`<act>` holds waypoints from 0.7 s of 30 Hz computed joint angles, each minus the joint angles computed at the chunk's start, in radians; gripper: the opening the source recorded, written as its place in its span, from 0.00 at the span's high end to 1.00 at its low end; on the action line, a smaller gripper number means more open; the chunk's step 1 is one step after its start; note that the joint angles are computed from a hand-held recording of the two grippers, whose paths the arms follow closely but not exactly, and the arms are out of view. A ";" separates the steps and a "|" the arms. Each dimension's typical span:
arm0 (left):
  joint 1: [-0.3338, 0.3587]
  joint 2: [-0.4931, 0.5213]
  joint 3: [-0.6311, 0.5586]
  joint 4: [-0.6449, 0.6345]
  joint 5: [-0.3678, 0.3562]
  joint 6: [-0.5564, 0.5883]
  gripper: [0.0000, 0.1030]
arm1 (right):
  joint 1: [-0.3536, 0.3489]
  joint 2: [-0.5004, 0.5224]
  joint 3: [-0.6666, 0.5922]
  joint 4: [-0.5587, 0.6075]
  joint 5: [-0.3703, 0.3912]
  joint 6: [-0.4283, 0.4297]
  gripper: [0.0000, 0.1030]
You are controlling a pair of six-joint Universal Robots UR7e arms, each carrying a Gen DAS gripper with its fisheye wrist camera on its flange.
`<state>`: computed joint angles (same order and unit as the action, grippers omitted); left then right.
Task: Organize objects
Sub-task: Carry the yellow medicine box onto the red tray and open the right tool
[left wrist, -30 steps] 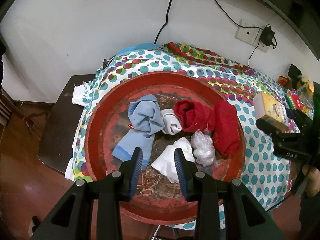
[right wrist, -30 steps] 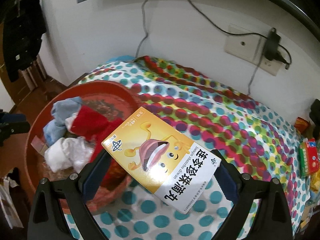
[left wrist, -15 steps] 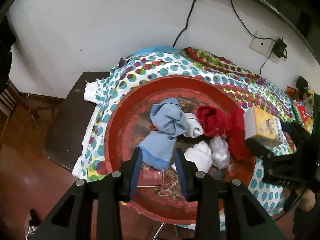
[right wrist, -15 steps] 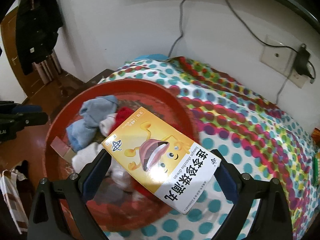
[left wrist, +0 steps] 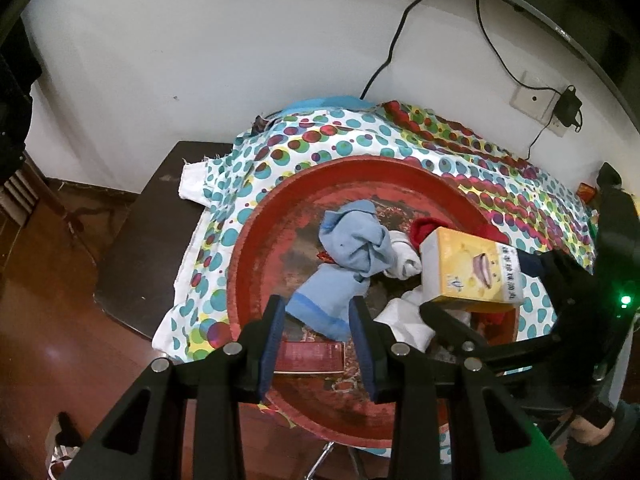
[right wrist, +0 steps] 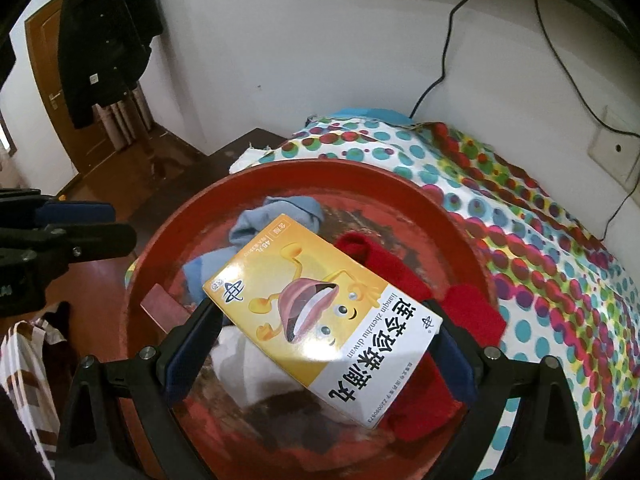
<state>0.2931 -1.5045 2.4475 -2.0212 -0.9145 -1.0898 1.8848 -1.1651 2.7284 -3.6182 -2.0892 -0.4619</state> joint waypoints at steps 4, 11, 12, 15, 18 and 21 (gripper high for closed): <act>-0.006 -0.018 -0.004 0.047 0.015 -0.024 0.67 | 0.020 0.033 -0.015 0.002 -0.020 0.035 0.06; -0.005 -0.036 -0.003 0.072 0.022 -0.025 0.67 | 0.051 0.096 -0.038 0.007 -0.074 0.130 0.06; -0.006 -0.036 -0.004 0.078 0.024 -0.027 0.67 | 0.053 0.101 -0.039 0.008 -0.077 0.139 0.06; -0.006 -0.041 -0.002 0.079 0.023 -0.025 0.67 | 0.062 0.123 -0.044 0.001 -0.091 0.167 0.06; -0.008 -0.040 -0.003 0.086 0.026 -0.030 0.67 | 0.078 0.146 -0.054 -0.002 -0.111 0.189 0.06; -0.008 -0.038 -0.004 0.090 0.029 -0.034 0.67 | 0.093 0.160 -0.065 0.004 -0.126 0.214 0.06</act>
